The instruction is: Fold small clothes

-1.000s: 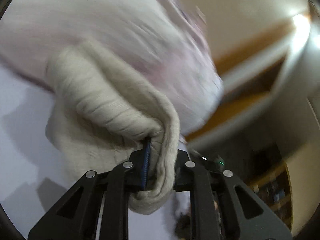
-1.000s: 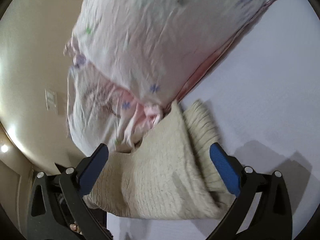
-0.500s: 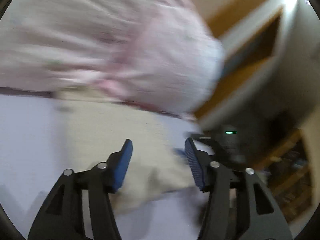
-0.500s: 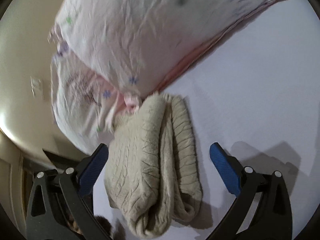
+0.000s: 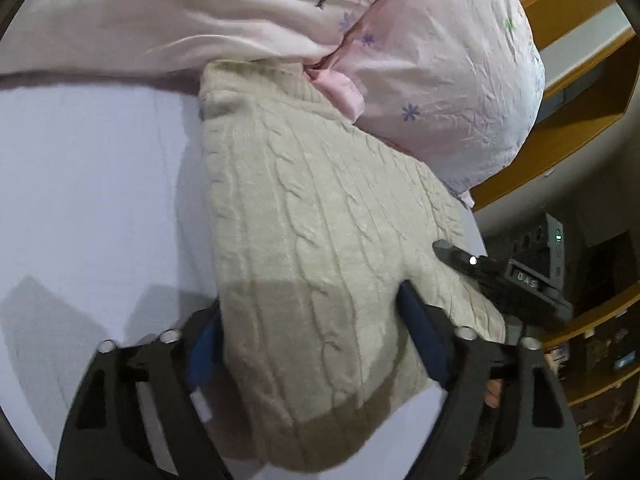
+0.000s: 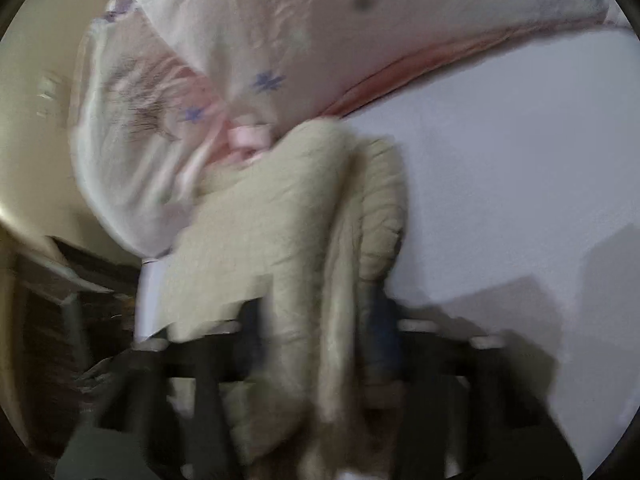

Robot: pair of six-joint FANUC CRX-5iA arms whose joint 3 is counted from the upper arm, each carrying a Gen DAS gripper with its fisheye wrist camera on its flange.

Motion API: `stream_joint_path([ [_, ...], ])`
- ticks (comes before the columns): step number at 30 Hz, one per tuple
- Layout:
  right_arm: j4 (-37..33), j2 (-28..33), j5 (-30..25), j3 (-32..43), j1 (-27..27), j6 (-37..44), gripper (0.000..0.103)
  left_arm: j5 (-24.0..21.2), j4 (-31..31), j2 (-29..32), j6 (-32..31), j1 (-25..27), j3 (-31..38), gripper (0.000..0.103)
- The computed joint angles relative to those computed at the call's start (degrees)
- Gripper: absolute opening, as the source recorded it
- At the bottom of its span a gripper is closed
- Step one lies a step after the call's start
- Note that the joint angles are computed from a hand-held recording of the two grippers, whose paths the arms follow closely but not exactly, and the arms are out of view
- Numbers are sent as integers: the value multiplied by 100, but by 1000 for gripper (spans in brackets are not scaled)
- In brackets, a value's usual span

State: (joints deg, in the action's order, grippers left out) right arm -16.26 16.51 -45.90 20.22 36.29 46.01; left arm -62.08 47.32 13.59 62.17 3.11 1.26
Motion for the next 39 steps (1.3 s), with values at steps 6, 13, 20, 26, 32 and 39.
stream_joint_path([
  [6, -694, -216, 662, -41, 266, 996, 28, 66, 578, -838, -1277, 568, -788, 43],
  [13, 1488, 557, -272, 684, 1212, 18, 51, 513, -442, -1486, -1006, 1199, -1281, 64],
  [20, 2807, 222, 91, -31, 1764, -864, 16, 1096, -655, -2163, -1022, 1186, -1717, 71],
  [26, 3746, 389, -158, -119, 1755, -1829, 12, 982, -929, -2423, -830, 1160, -1903, 77],
  [32, 5090, -179, -306, -994, 2283, -3098, 101, 1122, -2708, -2834, 160, 828, -1762, 102],
  [39, 5534, 137, -2363, -631, 3216, -3498, 101, 578, -4404, -2545, 1340, 82, -1152, 102],
])
